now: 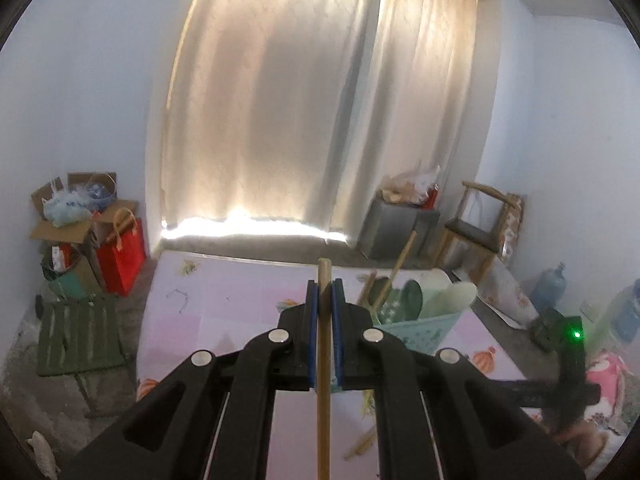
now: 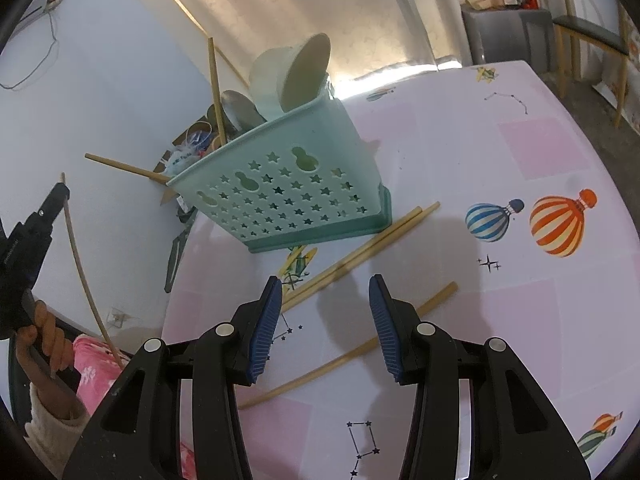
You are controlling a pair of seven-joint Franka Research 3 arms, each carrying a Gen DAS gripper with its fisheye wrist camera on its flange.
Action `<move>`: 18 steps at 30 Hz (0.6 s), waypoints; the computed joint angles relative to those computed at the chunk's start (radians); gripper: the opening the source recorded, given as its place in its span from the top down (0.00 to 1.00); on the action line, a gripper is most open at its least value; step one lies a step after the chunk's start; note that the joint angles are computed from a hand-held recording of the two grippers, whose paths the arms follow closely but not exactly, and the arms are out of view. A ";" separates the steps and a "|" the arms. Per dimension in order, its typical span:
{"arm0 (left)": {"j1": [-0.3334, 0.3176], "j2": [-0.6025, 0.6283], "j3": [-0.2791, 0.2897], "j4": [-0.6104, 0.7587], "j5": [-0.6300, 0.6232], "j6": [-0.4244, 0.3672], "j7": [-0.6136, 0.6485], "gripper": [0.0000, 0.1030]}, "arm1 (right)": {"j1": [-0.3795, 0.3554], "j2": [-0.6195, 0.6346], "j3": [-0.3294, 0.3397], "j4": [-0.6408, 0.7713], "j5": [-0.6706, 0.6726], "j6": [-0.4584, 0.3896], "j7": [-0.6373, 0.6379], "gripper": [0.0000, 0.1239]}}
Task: Organize utensils
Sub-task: 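Close the right gripper on a loose chopstick while the left gripper holds its chopstick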
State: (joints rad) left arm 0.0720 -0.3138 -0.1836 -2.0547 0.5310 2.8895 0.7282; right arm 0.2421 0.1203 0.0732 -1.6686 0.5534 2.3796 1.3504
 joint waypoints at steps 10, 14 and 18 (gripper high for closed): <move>0.264 0.027 -0.212 0.041 0.588 -0.038 -0.613 0.94 | 0.006 0.003 -0.006 -0.027 -0.064 -0.018 0.049 0.65; 0.290 0.006 -0.269 0.025 0.851 -0.133 -0.857 0.94 | 0.000 0.000 -0.010 -0.053 -0.050 -0.014 0.077 0.65; 0.266 -0.054 -0.304 -0.046 1.067 -0.228 -1.035 0.94 | -0.003 -0.005 -0.011 -0.070 -0.061 -0.007 0.089 0.65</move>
State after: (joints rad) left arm 0.3376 -0.3673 -0.4872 -2.1010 1.5976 2.6613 -0.3070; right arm 0.2393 0.1150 0.0617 -1.7389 0.4925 2.3726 1.4393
